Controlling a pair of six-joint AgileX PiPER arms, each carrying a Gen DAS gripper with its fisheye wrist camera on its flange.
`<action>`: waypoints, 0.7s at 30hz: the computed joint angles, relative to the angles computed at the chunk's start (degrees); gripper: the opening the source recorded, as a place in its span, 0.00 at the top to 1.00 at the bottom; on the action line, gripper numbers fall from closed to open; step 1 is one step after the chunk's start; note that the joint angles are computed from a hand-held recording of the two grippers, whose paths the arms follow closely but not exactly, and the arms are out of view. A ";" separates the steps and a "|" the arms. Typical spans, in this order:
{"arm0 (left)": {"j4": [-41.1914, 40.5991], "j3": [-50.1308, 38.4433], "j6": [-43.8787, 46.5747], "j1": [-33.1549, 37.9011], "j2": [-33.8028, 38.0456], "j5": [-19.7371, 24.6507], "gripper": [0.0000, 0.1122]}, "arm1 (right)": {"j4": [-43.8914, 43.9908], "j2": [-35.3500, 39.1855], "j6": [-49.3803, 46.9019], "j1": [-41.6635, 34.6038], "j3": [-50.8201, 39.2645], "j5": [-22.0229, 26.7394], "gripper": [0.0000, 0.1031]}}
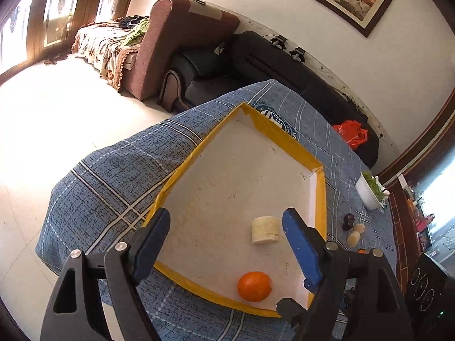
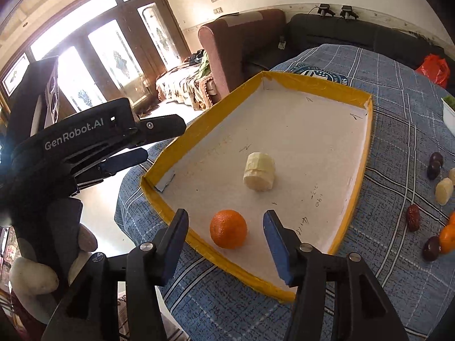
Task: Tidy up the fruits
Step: 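Carry both fruits over the yellow tray and open both tools to drop them, then grasp the dark plum with the left tool while the right tool grasps another plum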
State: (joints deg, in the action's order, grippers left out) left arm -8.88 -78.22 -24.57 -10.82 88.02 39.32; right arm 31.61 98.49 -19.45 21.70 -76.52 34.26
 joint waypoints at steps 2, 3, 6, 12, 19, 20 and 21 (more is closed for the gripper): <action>-0.63 -0.24 0.02 -1.00 -0.28 0.52 0.28 | 2.32 -2.68 -1.76 -1.27 3.20 -0.67 0.38; -0.13 -0.62 -0.66 -1.78 -0.26 0.87 0.28 | 3.30 -3.86 -2.38 -1.94 4.71 -1.09 0.37; 2.77 -1.79 -3.54 -4.81 -0.10 1.99 0.28 | 7.30 -7.05 -5.12 -4.58 9.34 -2.02 0.36; 7.82 -5.26 -7.10 -12.23 1.37 4.59 0.28 | 14.59 -12.01 -12.04 -11.83 17.21 -1.85 0.34; 11.77 -10.72 -7.73 -20.34 5.45 7.43 0.27 | 24.09 -16.20 -23.49 -26.31 25.80 2.86 0.32; 11.98 -11.35 -7.38 -21.25 6.15 7.71 0.27 | 24.42 -16.53 -24.41 -28.65 26.30 3.92 0.31; 12.14 -11.78 -6.96 -21.96 6.73 7.92 0.27 | 24.51 -16.82 -25.16 -30.69 26.60 4.79 0.31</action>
